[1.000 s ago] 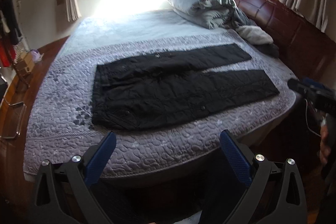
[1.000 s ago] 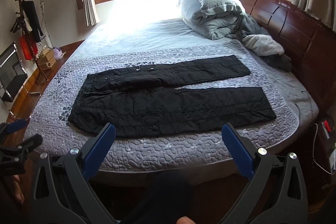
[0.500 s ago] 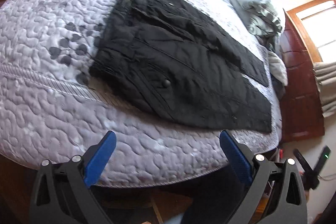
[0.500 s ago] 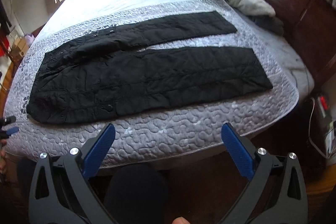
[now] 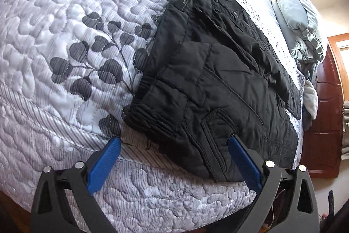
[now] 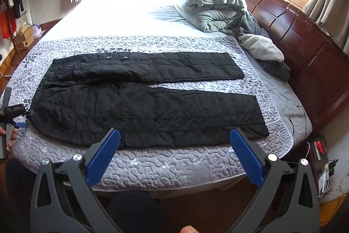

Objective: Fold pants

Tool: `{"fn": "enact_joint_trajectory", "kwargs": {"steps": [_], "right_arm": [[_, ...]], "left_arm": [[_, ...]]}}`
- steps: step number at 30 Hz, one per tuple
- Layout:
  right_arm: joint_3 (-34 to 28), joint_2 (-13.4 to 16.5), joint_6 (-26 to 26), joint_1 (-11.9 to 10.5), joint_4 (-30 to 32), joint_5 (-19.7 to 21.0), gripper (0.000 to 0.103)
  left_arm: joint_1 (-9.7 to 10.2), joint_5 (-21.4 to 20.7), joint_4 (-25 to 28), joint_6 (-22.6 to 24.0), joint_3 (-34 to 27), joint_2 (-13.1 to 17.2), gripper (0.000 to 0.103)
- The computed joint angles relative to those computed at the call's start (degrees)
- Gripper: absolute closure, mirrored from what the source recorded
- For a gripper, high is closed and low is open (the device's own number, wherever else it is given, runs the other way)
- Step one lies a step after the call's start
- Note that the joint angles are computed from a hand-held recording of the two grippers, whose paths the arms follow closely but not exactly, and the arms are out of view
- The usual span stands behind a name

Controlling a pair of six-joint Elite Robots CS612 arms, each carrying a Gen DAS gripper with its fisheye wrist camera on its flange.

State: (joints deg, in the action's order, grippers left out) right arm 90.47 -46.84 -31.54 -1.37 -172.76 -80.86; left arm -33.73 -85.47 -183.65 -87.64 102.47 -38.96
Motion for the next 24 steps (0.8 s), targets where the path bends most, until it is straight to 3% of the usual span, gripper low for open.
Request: {"fn": "enact_joint_trajectory", "kwargs": {"steps": [3,6,9,13,17,18,19,20,24], "right_arm": [[-3.3,2.4,-0.6,-0.9,4.5,4.2,0.002],[-10.4,6.9,2.4,-2.8,17.0,9.2,0.002],[-17.0,11.6,6.3,-4.1,26.1,9.0,0.002],[-21.5,15.2,9.5,-5.7,31.1,9.4,0.002],[-23.9,17.2,12.8,-7.5,32.4,12.2,0.002],[-24.7,17.7,13.9,-8.0,32.8,13.0,0.002],[-25.6,18.3,15.4,-8.7,33.1,14.1,0.002],[-27.1,19.2,17.5,-9.4,33.8,15.2,0.002],[-35.3,24.1,28.7,-13.1,35.6,21.2,0.002]], "left_arm": [[0.32,-0.3,-0.5,-0.5,-0.4,0.4,0.004],[0.56,0.0,-3.1,-2.1,-0.1,1.0,0.004],[0.63,0.2,-5.1,-3.8,0.4,1.3,0.004],[0.8,0.8,-7.4,-5.9,0.3,1.9,0.004],[0.86,0.2,-0.3,-3.8,-1.2,1.0,0.005],[0.65,0.9,2.0,-4.1,-1.4,0.5,0.014],[0.58,1.0,4.4,-4.3,-1.9,0.2,0.036],[0.6,0.5,4.9,-4.8,-2.1,0.2,0.047],[0.49,0.5,5.0,-7.7,-2.3,0.2,0.059]]}}
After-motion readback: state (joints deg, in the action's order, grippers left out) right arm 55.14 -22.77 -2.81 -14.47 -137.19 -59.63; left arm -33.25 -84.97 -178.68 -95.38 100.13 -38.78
